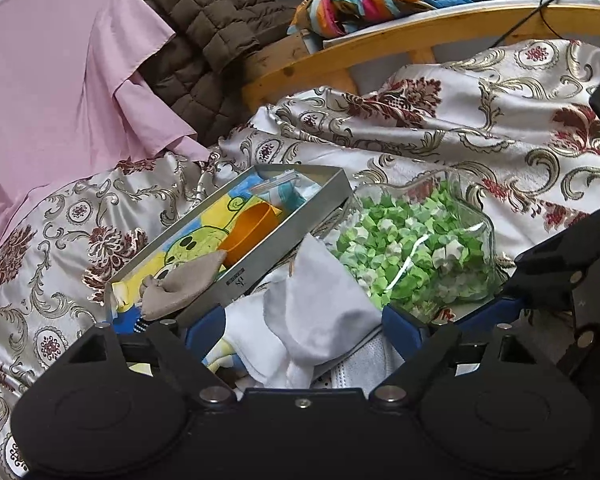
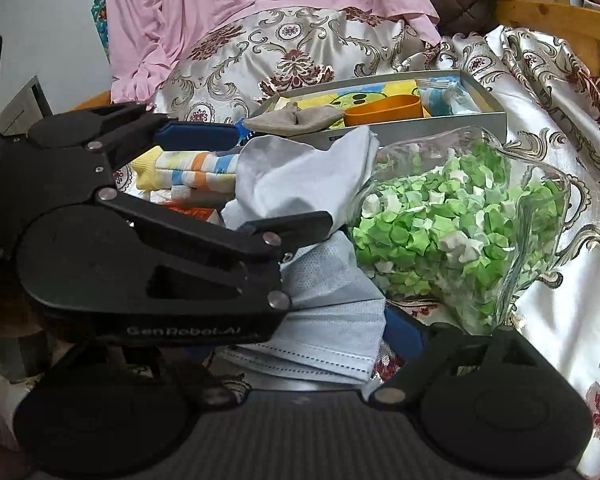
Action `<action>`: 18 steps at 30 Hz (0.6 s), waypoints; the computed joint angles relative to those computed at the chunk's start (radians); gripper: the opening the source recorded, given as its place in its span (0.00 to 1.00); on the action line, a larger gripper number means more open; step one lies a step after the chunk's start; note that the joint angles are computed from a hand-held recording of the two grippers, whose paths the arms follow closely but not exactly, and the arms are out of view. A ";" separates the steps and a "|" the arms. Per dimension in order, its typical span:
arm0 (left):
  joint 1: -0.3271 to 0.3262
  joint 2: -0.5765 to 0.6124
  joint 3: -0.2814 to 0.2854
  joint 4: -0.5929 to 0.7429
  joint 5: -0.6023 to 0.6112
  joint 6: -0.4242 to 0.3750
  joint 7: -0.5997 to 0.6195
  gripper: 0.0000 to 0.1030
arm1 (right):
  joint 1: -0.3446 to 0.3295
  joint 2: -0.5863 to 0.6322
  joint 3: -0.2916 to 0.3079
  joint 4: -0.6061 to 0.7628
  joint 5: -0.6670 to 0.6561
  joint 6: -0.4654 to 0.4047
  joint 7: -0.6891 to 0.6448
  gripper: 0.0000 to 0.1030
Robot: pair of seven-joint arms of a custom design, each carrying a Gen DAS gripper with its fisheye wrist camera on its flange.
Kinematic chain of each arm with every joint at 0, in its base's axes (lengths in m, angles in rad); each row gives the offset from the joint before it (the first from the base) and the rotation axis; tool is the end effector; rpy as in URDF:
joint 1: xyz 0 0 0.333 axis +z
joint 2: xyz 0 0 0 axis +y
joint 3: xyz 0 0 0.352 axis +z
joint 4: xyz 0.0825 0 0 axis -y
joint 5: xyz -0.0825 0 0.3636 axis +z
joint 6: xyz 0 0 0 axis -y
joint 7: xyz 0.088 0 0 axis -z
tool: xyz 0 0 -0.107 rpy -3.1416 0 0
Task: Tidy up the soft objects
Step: 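Reach the left tool to the white cloth while the right tool approaches the grey face mask, then close the left tool on the white cloth while the right tool grasps the grey mask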
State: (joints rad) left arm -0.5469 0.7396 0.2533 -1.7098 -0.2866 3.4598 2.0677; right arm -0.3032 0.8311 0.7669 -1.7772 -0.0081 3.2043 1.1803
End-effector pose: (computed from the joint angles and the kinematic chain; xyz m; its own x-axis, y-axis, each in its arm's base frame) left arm 0.6926 -0.2249 0.3421 -0.3628 -0.8441 -0.3948 -0.3732 0.5198 -0.7684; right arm 0.6876 0.2026 0.3180 0.5216 -0.8178 -0.2433 -0.6416 -0.1879 -0.7437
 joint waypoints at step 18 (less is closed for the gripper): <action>0.128 -0.024 -0.118 0.008 0.125 -0.060 -0.205 0.50 | 0.009 -0.008 -0.011 -0.005 0.017 -0.006 -0.014 0.78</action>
